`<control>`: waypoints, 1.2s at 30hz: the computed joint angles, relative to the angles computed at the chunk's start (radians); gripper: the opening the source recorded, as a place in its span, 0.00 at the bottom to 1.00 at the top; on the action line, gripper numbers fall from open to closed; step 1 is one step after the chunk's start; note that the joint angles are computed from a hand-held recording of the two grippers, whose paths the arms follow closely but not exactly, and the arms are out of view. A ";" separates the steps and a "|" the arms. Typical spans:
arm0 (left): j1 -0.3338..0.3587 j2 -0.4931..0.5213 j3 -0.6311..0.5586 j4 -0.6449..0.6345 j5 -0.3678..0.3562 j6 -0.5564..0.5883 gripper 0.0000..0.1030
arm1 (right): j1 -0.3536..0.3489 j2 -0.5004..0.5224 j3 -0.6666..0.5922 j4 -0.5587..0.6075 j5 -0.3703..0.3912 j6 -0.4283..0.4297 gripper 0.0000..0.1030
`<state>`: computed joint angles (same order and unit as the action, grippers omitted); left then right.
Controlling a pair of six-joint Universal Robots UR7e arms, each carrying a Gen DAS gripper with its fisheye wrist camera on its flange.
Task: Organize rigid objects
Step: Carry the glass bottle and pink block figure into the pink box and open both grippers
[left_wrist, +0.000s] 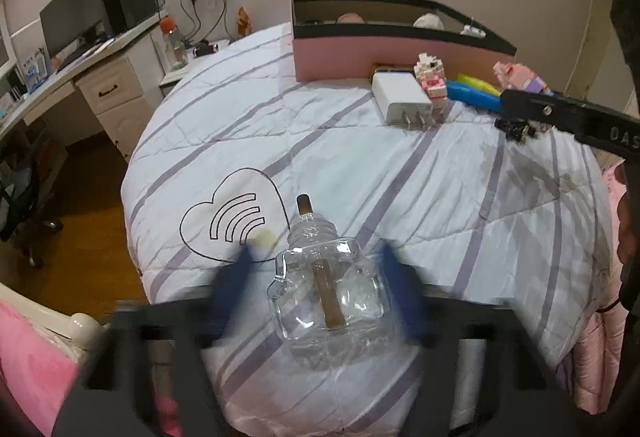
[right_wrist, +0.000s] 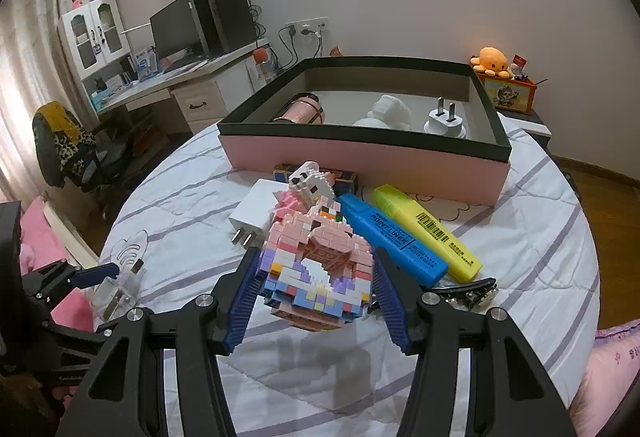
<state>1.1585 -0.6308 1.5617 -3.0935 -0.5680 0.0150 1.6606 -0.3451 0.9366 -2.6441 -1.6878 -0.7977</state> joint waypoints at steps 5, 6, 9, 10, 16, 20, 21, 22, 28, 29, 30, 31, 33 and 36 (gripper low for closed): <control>0.006 0.004 -0.007 -0.025 -0.023 0.039 0.49 | -0.003 -0.009 0.015 -0.009 0.005 -0.006 0.55; 0.007 0.006 -0.016 -0.025 -0.026 0.047 0.49 | -0.003 -0.011 0.019 -0.014 0.006 -0.007 0.55; 0.005 0.017 -0.049 -0.037 -0.028 0.075 0.49 | -0.001 -0.017 0.027 -0.024 0.010 -0.013 0.55; 0.004 0.021 -0.060 -0.044 -0.037 0.088 0.49 | -0.001 -0.019 0.030 -0.029 0.011 -0.014 0.55; -0.009 0.048 -0.137 -0.099 -0.051 0.175 0.49 | 0.005 -0.026 0.028 -0.052 0.024 -0.028 0.55; -0.027 0.082 -0.222 -0.178 -0.052 0.282 0.49 | 0.012 -0.026 0.011 -0.072 0.045 -0.037 0.55; -0.031 0.089 -0.241 -0.195 -0.051 0.308 0.49 | 0.015 -0.025 0.005 -0.074 0.049 -0.040 0.55; -0.034 0.095 -0.262 -0.204 -0.056 0.329 0.49 | 0.017 -0.024 -0.002 -0.079 0.056 -0.044 0.55; -0.048 0.154 -0.422 -0.244 -0.103 0.451 0.49 | 0.034 -0.001 -0.074 -0.099 0.098 -0.059 0.55; -0.048 0.164 -0.447 -0.239 -0.115 0.463 0.49 | 0.036 0.004 -0.086 -0.101 0.103 -0.060 0.55; -0.048 0.175 -0.474 -0.230 -0.124 0.470 0.49 | 0.039 0.011 -0.105 -0.096 0.105 -0.063 0.55; -0.047 0.186 -0.503 -0.223 -0.133 0.480 0.49 | 0.042 0.023 -0.133 -0.090 0.109 -0.065 0.55; -0.043 0.213 -0.569 -0.200 -0.149 0.493 0.49 | 0.045 0.037 -0.164 -0.086 0.112 -0.068 0.55; -0.034 0.255 -0.671 -0.151 -0.168 0.513 0.49 | 0.048 0.072 -0.239 -0.064 0.117 -0.069 0.55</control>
